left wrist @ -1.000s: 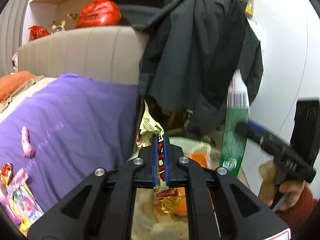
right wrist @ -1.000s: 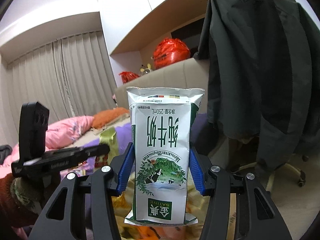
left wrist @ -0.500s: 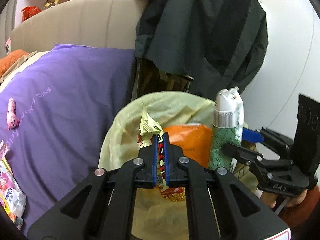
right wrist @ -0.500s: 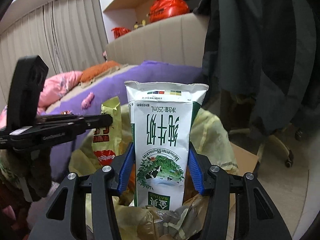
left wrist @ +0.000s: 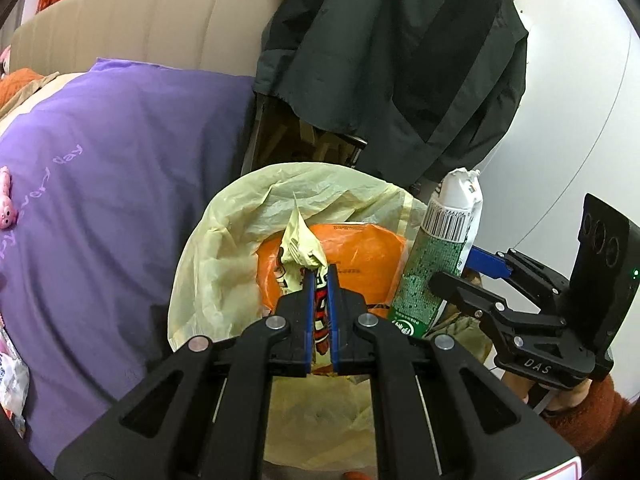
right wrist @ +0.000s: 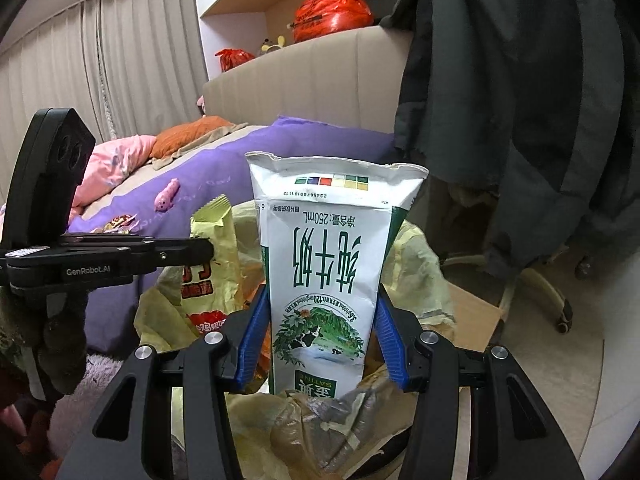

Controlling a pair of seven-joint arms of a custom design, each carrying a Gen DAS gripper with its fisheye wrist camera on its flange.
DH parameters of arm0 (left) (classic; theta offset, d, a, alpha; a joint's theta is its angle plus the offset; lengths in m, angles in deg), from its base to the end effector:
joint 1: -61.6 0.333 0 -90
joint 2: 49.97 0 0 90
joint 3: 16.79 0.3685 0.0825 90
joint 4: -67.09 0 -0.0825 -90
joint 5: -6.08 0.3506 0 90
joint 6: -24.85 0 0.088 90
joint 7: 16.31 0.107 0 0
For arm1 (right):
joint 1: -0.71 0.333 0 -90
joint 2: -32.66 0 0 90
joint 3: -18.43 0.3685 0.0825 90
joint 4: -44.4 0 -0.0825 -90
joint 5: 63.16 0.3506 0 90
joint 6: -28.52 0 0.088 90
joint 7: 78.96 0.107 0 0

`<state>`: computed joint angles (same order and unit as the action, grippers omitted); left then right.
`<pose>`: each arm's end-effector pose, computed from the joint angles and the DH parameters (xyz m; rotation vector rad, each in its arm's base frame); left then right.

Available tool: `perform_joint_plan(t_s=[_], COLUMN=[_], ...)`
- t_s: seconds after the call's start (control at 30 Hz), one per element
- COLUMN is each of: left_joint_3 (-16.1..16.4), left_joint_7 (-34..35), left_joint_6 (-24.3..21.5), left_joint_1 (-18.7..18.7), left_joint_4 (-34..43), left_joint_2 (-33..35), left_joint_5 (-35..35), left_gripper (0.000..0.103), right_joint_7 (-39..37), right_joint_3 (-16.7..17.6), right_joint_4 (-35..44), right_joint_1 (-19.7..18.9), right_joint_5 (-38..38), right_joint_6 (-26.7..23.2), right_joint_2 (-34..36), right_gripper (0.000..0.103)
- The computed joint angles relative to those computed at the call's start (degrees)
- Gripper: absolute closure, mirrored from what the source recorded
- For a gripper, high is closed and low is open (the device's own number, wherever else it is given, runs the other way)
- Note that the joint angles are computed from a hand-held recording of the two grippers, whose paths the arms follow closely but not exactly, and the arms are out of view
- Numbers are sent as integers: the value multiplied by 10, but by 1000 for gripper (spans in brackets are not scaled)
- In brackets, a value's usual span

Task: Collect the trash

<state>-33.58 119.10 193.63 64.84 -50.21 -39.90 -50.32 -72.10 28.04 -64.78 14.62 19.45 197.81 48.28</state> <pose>0.5907 -0.0754 0.4903 -1.7765 1.9600 -1.1169 0.5964 0.1767 0.4702 -1.8905 1.1370 -0.4148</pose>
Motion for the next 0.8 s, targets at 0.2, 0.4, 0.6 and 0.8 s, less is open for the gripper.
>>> perform_joint_plan(t_s=[0.2,0.4,0.6,0.8], left_joint_3=[8,19,49,82], left_joint_7=[-22,9,48,84], left_joint_6=[-9,-24,-14,21], left_joint_1=[-3,-1,-22,-42], left_joint_4=[-5,-11,-28,-71], left_joint_2=[-9,-32,-66,-110], left_joint_5=[0,-67,-125,-156], left_gripper=[94,64,50,49], right_joint_7=[16,-23,-46,-15], right_joint_3=[0,1,-5,-11], right_joint_4=[-5,-15,-22,-37], right_joint_1=[2,8,22,37], right_joint_5=[-15,25,43,10], right_joint_6=[6,16,24,3], right_joint_2=[-10,-25,-45,-71], right_gripper=[55,44,43,42])
